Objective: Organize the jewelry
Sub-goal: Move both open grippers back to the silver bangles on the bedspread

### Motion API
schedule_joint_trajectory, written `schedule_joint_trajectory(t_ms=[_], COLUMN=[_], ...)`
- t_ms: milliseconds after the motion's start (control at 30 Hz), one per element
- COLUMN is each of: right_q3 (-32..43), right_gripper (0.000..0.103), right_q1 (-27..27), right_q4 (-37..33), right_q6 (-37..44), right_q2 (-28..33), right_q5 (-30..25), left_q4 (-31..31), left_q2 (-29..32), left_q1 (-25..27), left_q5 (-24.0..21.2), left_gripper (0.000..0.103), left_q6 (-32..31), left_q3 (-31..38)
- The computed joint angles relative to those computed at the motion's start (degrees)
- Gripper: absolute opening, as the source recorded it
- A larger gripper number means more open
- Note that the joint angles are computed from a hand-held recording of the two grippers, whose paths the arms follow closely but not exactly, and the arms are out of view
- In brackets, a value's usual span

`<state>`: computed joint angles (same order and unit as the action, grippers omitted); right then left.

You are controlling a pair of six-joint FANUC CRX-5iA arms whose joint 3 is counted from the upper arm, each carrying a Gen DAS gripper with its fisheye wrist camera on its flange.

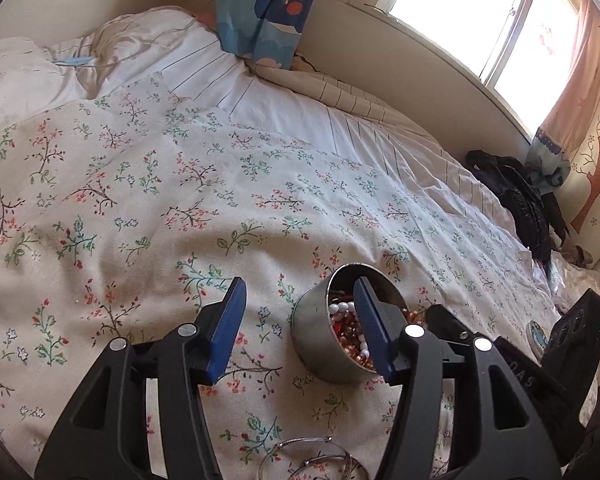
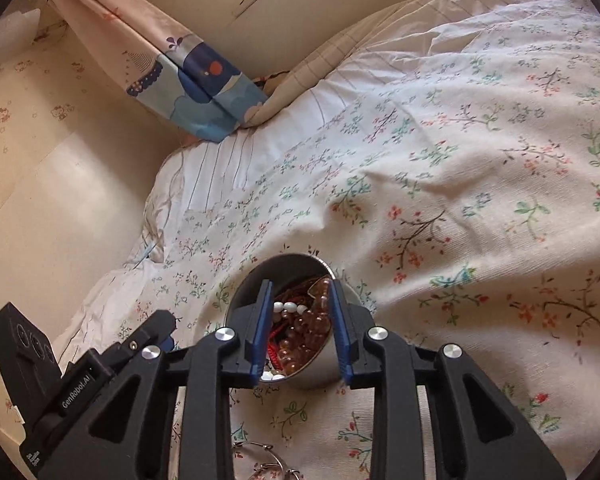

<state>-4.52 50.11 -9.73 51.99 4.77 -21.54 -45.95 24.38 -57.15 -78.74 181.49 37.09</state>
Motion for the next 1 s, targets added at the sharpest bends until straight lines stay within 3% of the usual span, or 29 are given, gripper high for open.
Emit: schedule_joint_trajectory(t_ms=[100, 233, 333, 467, 667, 767, 1000], right_q3=[-2.8, -4.3, -5.0, -3.2, -3.0, -3.4, -3.8], right_gripper=[0.032, 0.033, 0.035, 0.036, 0.038, 0.044, 0.045], right_q1=[0.2, -0.2, 0.0, 0.8, 6.7, 9.5, 12.0], right_q4=[3.6, 2.3, 3.0, 1.4, 8.2, 12.5, 18.0], right_q6=[-5.3, -6.5, -6.7, -2.4, 0.9, 1.1, 0.7], right_q2=[-1.9, -4.2, -5.9, -6.2, -5.8, -5.2, -4.0], right_q5=[0.9, -1.0, -3.9, -12.5, -22.1, -24.0, -26.5], left_q4=[2.8, 5.2, 6.7, 7.9, 7.9, 8.0, 8.9], left_q2=[-0.2, -0.4, -0.1, 0.9, 4.8, 6.0, 7.3], left_q1=[0.3, -0.4, -1.5, -2.9, -4.0, -4.0, -3.6], left_q5=[-0.9, -2.4, -4.4, -6.6, -11.3, -12.9, -14.8], left_gripper=[0.056, 0.056, 0.056, 0.056, 0.056, 0.056, 0.056], left_q6=[-2.0, -5.3, -8.5, -12.2, -18.4, -20.0, -21.6], left_q3=[-0.4, -0.8, -0.5, 0.7, 6.1, 7.7, 9.2])
